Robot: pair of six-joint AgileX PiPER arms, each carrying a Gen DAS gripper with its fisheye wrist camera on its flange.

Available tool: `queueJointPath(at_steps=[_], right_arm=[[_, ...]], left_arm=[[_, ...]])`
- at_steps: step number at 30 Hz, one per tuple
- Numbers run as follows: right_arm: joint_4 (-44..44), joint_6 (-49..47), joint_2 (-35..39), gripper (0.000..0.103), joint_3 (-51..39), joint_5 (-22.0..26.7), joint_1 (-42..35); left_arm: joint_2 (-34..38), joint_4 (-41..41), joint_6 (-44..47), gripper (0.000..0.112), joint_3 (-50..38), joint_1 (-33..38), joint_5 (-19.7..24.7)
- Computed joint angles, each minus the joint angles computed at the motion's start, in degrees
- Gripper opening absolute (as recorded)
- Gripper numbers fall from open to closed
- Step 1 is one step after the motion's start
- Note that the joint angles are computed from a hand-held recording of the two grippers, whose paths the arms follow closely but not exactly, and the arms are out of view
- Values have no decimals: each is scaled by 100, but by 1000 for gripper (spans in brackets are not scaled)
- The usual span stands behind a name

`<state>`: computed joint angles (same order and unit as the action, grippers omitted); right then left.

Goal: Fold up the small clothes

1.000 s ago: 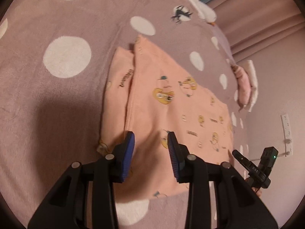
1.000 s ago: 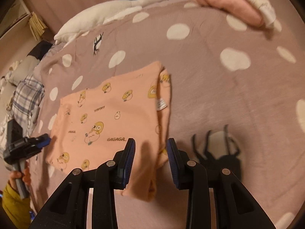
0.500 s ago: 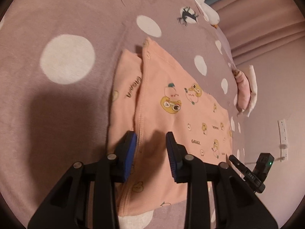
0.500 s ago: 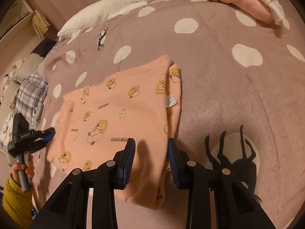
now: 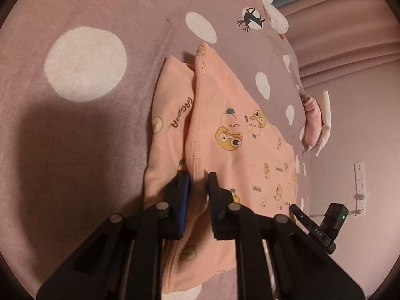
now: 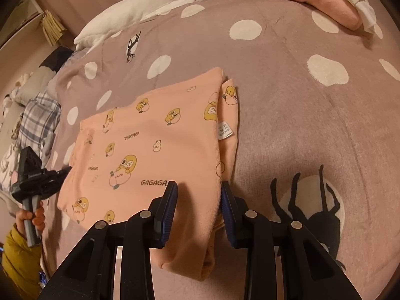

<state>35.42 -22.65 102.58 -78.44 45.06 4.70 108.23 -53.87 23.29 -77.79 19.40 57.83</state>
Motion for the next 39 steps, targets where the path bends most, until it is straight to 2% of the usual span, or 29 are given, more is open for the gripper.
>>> queueJointPath(at_steps=[3, 6, 7, 8, 9, 11, 14, 15, 18, 20, 23, 25, 27, 30, 34, 39], right_arm=[[-56, 63, -9, 34, 28, -73, 55], [-238, 151, -11, 33, -10, -103, 127], [-354, 228, -29, 29, -12, -169, 172], [-422, 258, -52, 19, 1, -213, 196], [-510, 313, -71, 13, 8, -251, 213], [-529, 361, -128, 9, 50, -304, 167], [-638, 509, -138, 8, 70, -334, 105], [-755, 610, -109, 8, 49, -305, 113], [-980, 754, -242, 8, 154, -408, 202], [-693, 436, -524, 8, 393, -600, 213], [-105, -183, -792, 10, 605, -633, 231], [94, -455, -850, 10, 710, -630, 330], [-68, -382, -801, 10, 742, -655, 472], [-809, 311, -545, 10, 714, -678, 671], [-257, -85, -565, 10, 991, -761, 418], [-436, 119, -843, 10, 1257, -826, 357]], left_arm=[[-76, 194, -125, 6, 38, -58, -182], [-425, 958, -567, 5, 142, -260, -724], [-494, 1073, -625, 5, 162, -288, -815], [-582, 1306, -752, 5, 186, -336, -951], [-669, 1608, -910, 4, 182, -395, -1066], [-757, 2172, -1198, 3, 102, -490, -1149], [-724, 3205, -1814, 0, -1, -595, -1241], [-714, 3184, -1740, 0, 4, -567, -1211], [-986, 2254, -973, 4, 379, -341, -1151], [-1363, 2199, -855, 6, 697, -438, -1319], [-1800, 2128, -710, 15, 1123, -714, -1572], [-2077, 2591, -983, 20, 1422, -1167, -1980], [-2149, 3305, -1525, 26, 1611, -1620, -2285], [-2002, 3893, -2113, 26, 1755, -1931, -2412], [-2043, 4462, -2604, 27, 1996, -2097, -2686], [-2290, 4926, -3078, 29, 2179, -2234, -2622]])
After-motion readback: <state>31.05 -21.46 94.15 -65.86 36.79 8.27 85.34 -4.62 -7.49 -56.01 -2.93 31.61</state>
